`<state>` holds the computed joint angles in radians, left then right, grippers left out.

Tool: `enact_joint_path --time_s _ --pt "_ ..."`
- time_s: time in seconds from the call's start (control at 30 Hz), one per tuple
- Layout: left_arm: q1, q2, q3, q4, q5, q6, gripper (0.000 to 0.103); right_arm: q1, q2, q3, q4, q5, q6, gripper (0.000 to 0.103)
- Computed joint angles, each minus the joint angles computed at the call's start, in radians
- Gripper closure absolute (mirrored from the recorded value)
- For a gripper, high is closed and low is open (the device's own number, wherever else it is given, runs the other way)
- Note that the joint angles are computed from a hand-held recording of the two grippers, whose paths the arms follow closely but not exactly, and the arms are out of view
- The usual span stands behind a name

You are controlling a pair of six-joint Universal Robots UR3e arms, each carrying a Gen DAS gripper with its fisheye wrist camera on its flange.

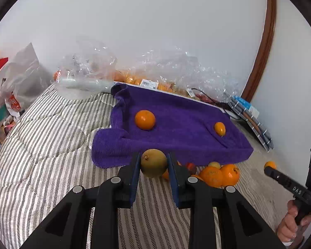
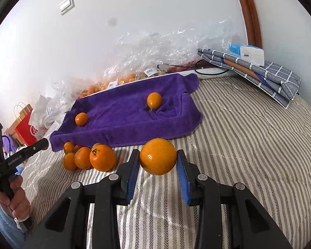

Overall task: Organize fruits
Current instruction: 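Grasp a round orange with the right gripper while the left gripper grasps the greenish fruit, then carry the orange and greenish fruit over the purple towel with both grippers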

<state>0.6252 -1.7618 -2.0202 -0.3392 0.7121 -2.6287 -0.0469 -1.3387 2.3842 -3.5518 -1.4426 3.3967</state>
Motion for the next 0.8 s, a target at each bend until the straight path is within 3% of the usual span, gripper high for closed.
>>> enact_joint_path --time_s 0.17,0.47,0.8 --pt "0.017 0.020 -0.018 0.051 0.001 -0.045 0.078 -0.024 -0.018 0.022 -0.011 0.034 0.010 0.068" --pt "0.018 0.131 0.124 -0.244 -0.037 -0.021 0.078 -0.044 -0.166 -0.085 0.209 0.015 -0.048 0.068" --pt "-0.104 -0.066 0.451 -0.224 0.056 -0.196 0.078 0.000 -0.047 -0.409 0.358 -0.057 -0.067 0.068"
